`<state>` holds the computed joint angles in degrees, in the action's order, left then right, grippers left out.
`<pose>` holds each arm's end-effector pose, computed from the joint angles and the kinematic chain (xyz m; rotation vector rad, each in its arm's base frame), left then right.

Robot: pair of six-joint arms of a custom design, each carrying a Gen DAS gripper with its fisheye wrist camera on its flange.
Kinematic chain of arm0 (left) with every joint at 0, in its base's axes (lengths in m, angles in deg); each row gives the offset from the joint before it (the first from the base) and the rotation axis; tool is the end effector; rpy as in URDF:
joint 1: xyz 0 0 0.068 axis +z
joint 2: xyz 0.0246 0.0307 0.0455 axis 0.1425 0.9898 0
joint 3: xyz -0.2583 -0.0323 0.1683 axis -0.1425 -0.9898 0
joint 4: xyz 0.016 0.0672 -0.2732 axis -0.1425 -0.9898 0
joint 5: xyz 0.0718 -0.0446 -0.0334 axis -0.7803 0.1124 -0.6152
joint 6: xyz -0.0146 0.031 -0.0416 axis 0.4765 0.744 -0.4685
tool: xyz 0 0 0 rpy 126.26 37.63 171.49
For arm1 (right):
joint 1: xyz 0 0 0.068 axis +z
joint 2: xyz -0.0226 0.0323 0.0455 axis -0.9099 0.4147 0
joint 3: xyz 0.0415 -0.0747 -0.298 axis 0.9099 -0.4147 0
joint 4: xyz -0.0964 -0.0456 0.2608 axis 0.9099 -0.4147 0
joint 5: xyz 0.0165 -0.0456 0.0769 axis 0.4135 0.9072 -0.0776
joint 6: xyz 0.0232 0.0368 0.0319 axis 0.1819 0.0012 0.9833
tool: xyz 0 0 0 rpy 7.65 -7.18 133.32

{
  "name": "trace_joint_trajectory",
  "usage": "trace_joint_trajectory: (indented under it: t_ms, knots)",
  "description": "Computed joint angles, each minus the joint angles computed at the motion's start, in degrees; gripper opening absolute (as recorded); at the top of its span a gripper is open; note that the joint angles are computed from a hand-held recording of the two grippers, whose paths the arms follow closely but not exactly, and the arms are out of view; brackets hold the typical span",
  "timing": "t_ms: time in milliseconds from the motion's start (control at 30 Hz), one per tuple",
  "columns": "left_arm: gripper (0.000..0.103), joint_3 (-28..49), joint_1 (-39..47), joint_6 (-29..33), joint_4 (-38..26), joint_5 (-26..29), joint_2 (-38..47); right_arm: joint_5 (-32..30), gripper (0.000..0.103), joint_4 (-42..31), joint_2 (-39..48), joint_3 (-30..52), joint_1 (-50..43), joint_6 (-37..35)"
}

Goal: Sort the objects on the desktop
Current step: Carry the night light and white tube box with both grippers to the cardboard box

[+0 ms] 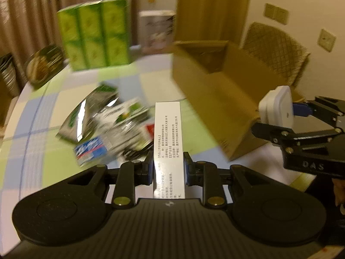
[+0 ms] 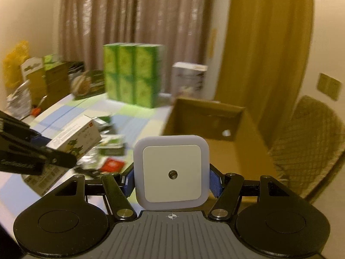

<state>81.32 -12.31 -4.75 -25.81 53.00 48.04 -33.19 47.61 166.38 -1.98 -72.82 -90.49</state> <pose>0.1972 -0.0734 0.1109 0.3270 2.3347 -0.2013 0.2188 -0.0135 0.1146 -0.4957 2.0723 0.1538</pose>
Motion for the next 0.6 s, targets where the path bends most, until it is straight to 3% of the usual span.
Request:
trace_joint_trajectory:
  t_ms: [267, 600]
  knots:
    - [0.021, 12.34, -8.76, -2.33, -1.9, -1.12, 7.74, -2.27, 0.063, -3.23, 8.31, 10.49, -8.18, -1.28]
    - [0.021, 26.34, -9.92, -3.45, -3.35, 1.31, 20.98, -3.49, 0.063, -3.76, 16.13, 16.78, -10.56, -1.32]
